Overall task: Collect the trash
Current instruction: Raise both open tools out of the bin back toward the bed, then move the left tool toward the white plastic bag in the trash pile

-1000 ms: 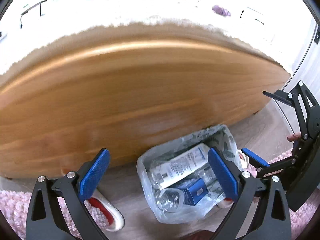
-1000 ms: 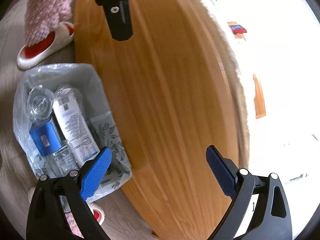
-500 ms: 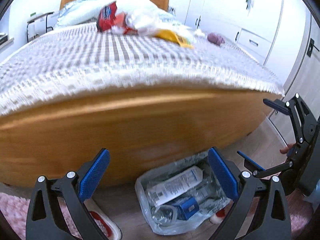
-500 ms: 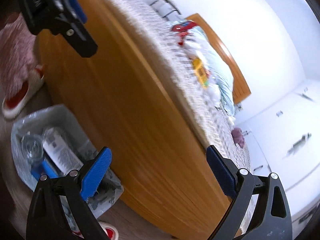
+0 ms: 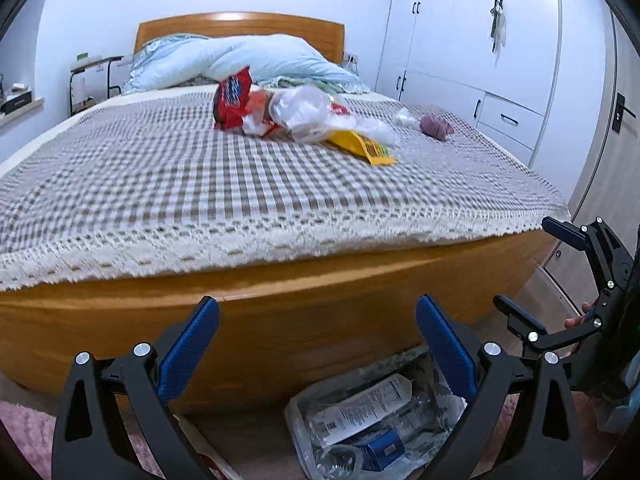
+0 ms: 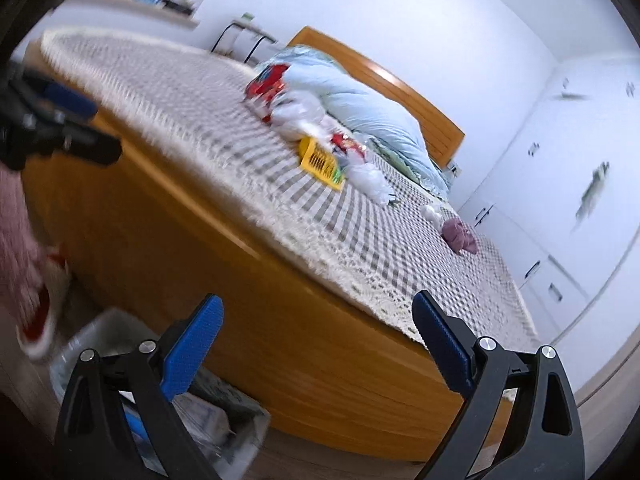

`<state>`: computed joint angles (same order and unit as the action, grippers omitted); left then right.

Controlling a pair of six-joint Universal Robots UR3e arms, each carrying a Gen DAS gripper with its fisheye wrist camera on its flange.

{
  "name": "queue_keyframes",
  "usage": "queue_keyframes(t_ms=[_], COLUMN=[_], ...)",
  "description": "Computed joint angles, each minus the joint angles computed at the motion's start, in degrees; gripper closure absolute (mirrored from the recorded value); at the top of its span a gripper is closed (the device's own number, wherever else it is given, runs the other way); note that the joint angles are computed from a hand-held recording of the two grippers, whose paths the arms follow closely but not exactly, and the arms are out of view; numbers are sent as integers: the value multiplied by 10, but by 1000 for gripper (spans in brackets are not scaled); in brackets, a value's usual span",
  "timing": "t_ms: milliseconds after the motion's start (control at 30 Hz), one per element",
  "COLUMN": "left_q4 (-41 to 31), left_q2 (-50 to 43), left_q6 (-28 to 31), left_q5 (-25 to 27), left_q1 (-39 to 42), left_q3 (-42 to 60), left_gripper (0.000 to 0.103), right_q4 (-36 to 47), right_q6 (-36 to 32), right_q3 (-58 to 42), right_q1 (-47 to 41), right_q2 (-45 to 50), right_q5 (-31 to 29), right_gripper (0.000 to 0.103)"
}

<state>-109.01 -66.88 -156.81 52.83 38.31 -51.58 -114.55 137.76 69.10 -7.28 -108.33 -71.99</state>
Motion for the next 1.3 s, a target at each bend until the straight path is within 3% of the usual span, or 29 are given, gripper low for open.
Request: queue_keyframes(t_ms=[233,500,667,1000,1133,1267,1300], left_q4=[6,55,147,237,245,207,196], left_q2=[3,-20,-69,-177,-236,-314,-335], left_q6=[18,-30,-99,-164,-174,-180,-182], left_q5=[-66,-109,-69,41,79,102,104], left_q1=[57,91,38,-75,-111,-133,-136], left_q3=[30,55,67,121,180,291,323], left_gripper=[8,8,8,8,8,8,8], right_q4=[5,-26,-35,-99,-86,-87,-83], right_q6=[85,215,256,283,266,261,263], right_q3=[-54,-125,-165,-218,-303,-416,-437], right_q1=[-10,-28,-24,5,51,117,119], right_q2=[21,68,102,175,246,336,350], right_q5=[28,28,27,14,-38,-156,-160], right_gripper=[8,8,8,8,8,8,8])
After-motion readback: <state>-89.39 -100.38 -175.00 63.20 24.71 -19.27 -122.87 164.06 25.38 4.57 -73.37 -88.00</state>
